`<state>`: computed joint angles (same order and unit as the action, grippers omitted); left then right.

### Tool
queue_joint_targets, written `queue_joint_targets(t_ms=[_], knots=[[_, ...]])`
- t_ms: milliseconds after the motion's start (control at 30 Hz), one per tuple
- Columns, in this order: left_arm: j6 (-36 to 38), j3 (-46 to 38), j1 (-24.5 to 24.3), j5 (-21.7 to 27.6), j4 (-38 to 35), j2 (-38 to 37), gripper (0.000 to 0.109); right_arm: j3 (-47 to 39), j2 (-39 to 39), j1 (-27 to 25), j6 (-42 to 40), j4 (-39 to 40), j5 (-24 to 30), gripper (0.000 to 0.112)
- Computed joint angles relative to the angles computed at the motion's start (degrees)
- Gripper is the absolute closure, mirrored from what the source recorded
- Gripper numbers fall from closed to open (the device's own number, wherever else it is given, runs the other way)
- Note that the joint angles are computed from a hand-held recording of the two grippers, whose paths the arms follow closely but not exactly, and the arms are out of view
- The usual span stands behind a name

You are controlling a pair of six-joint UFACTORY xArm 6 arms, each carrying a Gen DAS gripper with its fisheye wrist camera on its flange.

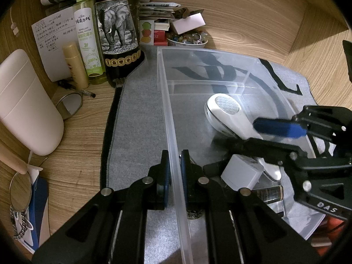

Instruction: Organize rigid objects

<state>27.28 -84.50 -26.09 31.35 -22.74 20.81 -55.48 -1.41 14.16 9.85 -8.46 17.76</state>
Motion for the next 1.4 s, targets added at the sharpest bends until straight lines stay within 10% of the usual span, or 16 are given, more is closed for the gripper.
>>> queue_joint_targets(t_ms=[500,833,1133,1400], knots=[[0.40,1.03,-0.23,-1.77,1.50,-1.06,0.099,6.69,-8.01,-2.64,16.21,-15.36,-5.35,0.057],[4.17,10.20,-1.86,-15.40,-1.26,-8.82,0.051,11.27,-16.03,-5.98,38.02,-36.26,-5.89,0.030],[27.78,18.92,-8.87,-28.28,-25.69,-17.76,0.013,16.20,-25.58,-6.32,56.44,-53.20,-2.21,0.013],[58.10,19.98,-14.80,-30.80,-59.46,-23.32,0.007,21.82,-37.42,-2.02,67.48,-63.25,5.65,0.009]])
